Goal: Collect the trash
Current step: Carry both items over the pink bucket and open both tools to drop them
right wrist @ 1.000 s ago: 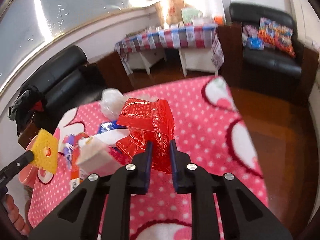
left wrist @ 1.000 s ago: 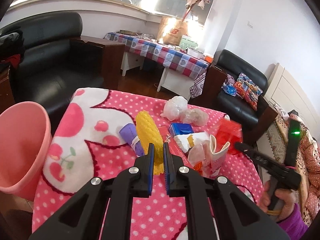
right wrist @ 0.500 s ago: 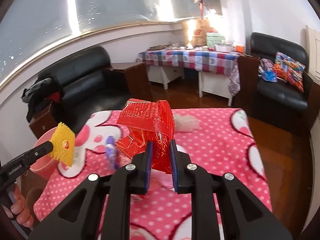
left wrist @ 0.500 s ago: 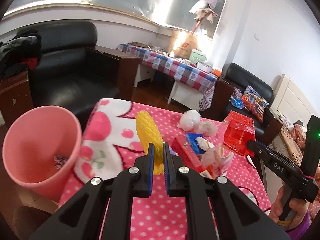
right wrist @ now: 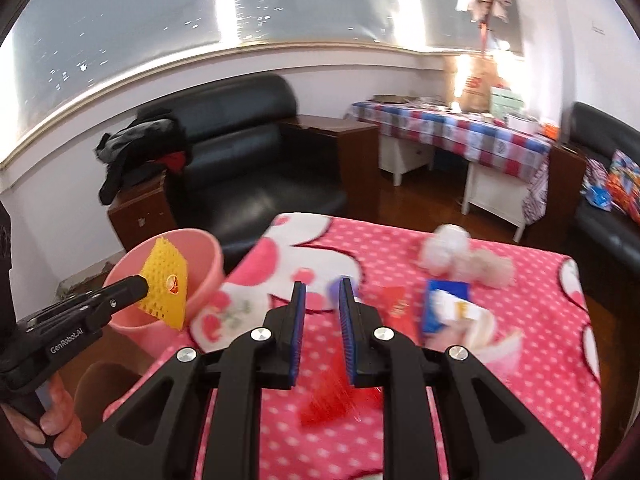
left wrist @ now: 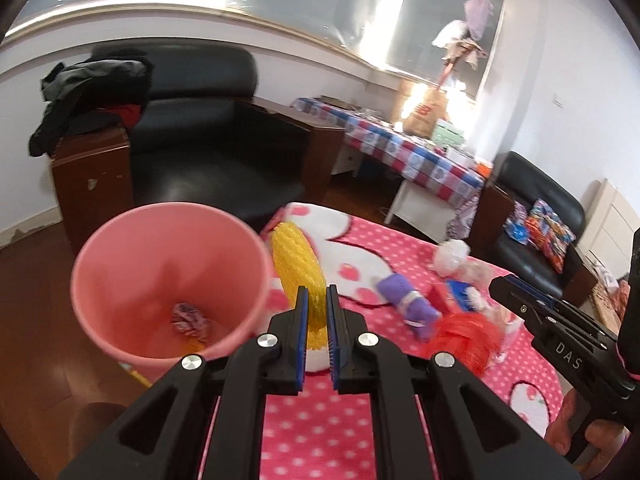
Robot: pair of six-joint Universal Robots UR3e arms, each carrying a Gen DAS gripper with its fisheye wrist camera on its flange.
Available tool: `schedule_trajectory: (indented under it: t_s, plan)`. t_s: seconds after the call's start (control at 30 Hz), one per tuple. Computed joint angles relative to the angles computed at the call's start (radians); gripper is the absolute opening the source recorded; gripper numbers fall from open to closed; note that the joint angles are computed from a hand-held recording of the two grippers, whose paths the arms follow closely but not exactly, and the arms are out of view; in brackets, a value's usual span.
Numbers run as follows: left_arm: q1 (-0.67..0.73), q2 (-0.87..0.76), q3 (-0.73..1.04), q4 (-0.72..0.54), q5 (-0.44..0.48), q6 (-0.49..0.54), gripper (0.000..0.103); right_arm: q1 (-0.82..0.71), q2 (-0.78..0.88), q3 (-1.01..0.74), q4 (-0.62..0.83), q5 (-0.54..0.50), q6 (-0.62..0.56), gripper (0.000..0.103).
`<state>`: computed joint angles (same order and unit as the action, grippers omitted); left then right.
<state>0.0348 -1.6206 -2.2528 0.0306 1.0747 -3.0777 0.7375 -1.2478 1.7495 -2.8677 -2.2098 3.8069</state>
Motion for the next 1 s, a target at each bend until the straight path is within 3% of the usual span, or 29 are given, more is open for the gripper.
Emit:
schedule_trajectory:
  t_s: [0.17, 0.47, 0.53, 0.57, 0.6, 0.77, 1.0]
  plan:
    - [0.107, 0.035, -0.044, -0.016, -0.052, 0.036, 0.008, 0.017, 0.058, -0.098, 0.041, 0.013, -0.026, 0.017]
    - [0.19, 0.045, -0.095, -0.027, -0.155, 0.088, 0.008, -0.011, -0.2, 0.208, 0.122, 0.062, 0.12, 0.018]
    - [0.176, 0.025, -0.087, -0.028, -0.156, 0.091, 0.008, -0.017, -0.234, 0.254, 0.169, 0.107, 0.162, 0.033]
    - [0.17, 0.017, -0.083, -0.03, -0.155, 0.092, 0.008, -0.01, -0.244, 0.279, 0.18, 0.119, 0.197, 0.048]
    - [0.163, 0.011, -0.08, -0.029, -0.153, 0.091, 0.008, 0.001, -0.246, 0.297, 0.177, 0.117, 0.223, 0.055]
    - [0.135, -0.013, -0.077, -0.021, -0.143, 0.095, 0.008, 0.023, -0.224, 0.346, 0.165, 0.143, 0.32, 0.058]
    - [0.13, 0.004, -0.102, -0.027, -0.154, 0.11, 0.008, 0.0, -0.13, 0.298, 0.106, 0.184, 0.309, 0.058]
